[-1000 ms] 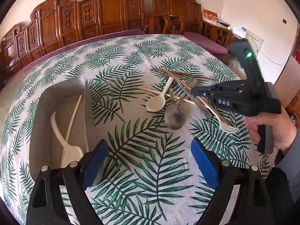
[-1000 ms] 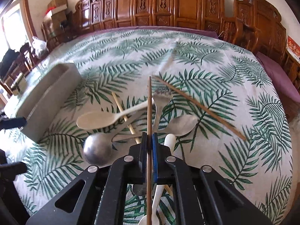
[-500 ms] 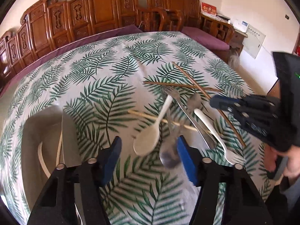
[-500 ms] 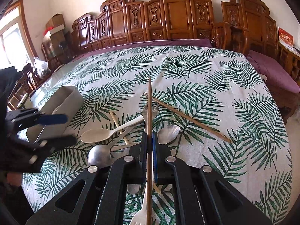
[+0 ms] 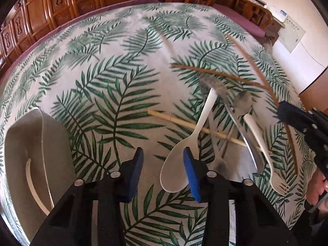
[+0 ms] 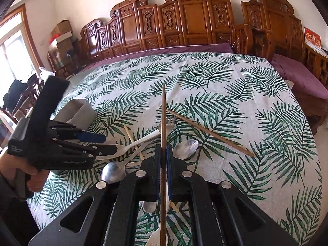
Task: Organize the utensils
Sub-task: 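Grasp a white plastic spoon with the left tool while the right tool holds the chopstick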
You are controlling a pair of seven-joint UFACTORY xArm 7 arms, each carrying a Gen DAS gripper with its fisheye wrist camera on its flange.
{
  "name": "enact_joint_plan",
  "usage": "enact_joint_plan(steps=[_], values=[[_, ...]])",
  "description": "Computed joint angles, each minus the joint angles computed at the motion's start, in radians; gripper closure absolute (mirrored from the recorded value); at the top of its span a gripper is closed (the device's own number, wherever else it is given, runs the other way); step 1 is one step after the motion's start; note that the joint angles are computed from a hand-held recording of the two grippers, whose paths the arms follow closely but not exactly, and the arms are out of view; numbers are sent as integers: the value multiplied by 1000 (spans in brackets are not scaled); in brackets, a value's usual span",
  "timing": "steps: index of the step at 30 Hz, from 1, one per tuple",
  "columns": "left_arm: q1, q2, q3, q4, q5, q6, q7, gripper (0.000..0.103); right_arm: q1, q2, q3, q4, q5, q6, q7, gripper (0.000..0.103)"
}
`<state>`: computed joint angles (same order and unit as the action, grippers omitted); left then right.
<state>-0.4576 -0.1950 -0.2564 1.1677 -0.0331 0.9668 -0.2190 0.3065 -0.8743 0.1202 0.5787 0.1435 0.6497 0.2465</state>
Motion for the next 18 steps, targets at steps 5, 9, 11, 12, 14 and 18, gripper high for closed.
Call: enact_joint_plan(steps=[5,9,11,12,14,18], values=[[-5,-11,-3,-16,-2,-10,11,72,1,-1,-2,2,0,4,-1,96],[-10,-23,-7,-18,-3,-2,15,89,1,3,3,9,0,5,4,96],[-13,-38,-13,-23,9,0,19,97,3,6,9,10,1,-1,9,96],[-13,-44,-15,-23,15,2,16,98,3,11,14,13,-1,0,14,96],[-11,-61,-22,-26,37,5,9,98,4,19,21,17,-5,-1,18,96],[-2,-111,-26,-42,63,-1,-8,99,12,27,28,19,-7,0,29,96]])
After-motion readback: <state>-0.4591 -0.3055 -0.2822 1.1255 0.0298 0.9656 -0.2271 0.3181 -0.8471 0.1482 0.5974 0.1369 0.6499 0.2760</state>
